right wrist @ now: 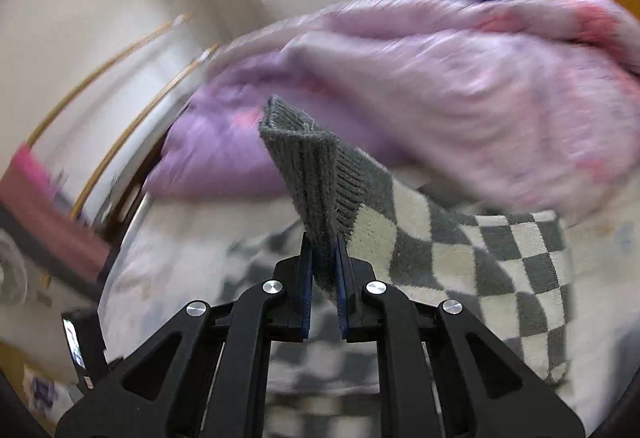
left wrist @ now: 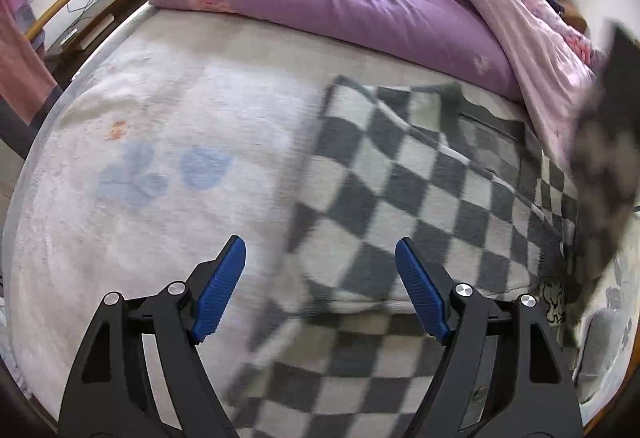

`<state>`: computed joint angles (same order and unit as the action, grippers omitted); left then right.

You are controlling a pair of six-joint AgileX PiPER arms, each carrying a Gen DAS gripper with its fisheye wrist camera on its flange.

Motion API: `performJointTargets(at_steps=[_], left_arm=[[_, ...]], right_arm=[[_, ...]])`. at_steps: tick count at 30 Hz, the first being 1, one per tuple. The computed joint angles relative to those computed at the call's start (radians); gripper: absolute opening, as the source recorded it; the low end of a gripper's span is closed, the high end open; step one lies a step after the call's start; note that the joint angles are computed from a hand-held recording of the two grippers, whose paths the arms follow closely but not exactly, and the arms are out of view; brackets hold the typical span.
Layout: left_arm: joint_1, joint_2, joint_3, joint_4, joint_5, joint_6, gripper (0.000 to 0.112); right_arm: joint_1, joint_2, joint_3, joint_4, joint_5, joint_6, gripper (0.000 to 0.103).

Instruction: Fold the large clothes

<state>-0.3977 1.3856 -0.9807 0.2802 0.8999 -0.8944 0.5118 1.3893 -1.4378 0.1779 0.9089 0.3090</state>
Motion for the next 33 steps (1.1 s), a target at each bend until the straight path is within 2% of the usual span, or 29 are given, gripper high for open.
performJointTargets(at_steps=[3, 6, 9, 10, 14, 16, 17, 18, 19, 20, 22, 23, 24, 26, 29, 31, 32, 33], left_arm=[[0.084, -0.059, 0.065, -0.034, -0.016, 0.083, 0.078], [0.143, -0.092, 0.113, -0.069, -0.030, 0.132, 0.078], [0.194, -0.128, 0.157, -0.107, -0.048, 0.171, 0.078], [0.204, -0.139, 0.168, -0.117, -0.056, 0.177, 0.078], [0.215, -0.137, 0.174, -0.159, -0.084, 0.182, 0.078], [0.189, -0.111, 0.148, -0.155, -0.093, 0.160, 0.078], [0.165, -0.089, 0.123, -0.151, -0.097, 0.146, 0.078], [0.147, -0.068, 0.101, -0.153, -0.107, 0.141, 0.078], [0.126, -0.048, 0.077, -0.150, -0.114, 0.129, 0.078], [0.100, -0.015, 0.041, -0.147, -0.120, 0.116, 0.078], [0.074, 0.047, -0.015, -0.173, -0.136, 0.139, 0.078], [0.056, 0.097, -0.054, -0.178, -0.137, 0.141, 0.078], [0.045, 0.142, -0.087, -0.193, -0.139, 0.159, 0.078], [0.024, 0.238, -0.149, -0.200, -0.144, 0.188, 0.078], [0.007, 0.400, -0.240, -0.169, -0.088, 0.190, 0.078], [0.006, 0.476, -0.269, -0.149, -0.079, 0.184, 0.078], [0.001, 0.493, -0.274, -0.131, -0.084, 0.173, 0.082], [-0.004, 0.506, -0.283, -0.111, -0.079, 0.155, 0.085]], right_arm=[[0.221, 0.120, -0.016, -0.123, -0.028, 0.175, 0.010], [0.300, 0.273, -0.048, -0.090, -0.001, 0.160, 0.018], [0.325, 0.408, -0.094, -0.009, 0.103, 0.112, 0.018], [0.325, 0.413, -0.086, 0.004, 0.119, 0.110, 0.018], [0.246, 0.282, 0.004, 0.133, 0.073, -0.009, 0.021], [0.155, 0.221, 0.035, 0.232, 0.071, -0.120, 0.029], [0.082, 0.171, 0.060, 0.317, 0.080, -0.208, 0.039], [0.025, 0.142, 0.070, 0.382, 0.097, -0.270, 0.055], [-0.022, 0.133, 0.066, 0.465, 0.124, -0.333, 0.060], [-0.095, 0.116, 0.058, 0.509, 0.171, -0.380, 0.059], [-0.177, 0.099, 0.053, 0.475, 0.183, -0.420, 0.052], [-0.212, 0.111, 0.037, 0.404, 0.188, -0.408, 0.033], [-0.244, 0.116, 0.053, 0.367, 0.180, -0.406, 0.020], [-0.350, 0.158, 0.083, 0.317, 0.159, -0.405, 0.009], [-0.493, 0.238, 0.084, 0.293, 0.168, -0.477, 0.007], [-0.541, 0.294, 0.088, 0.272, 0.161, -0.500, 0.006], [-0.552, 0.331, 0.091, 0.254, 0.153, -0.503, 0.000], [-0.572, 0.369, 0.099, 0.250, 0.144, -0.506, 0.000]])
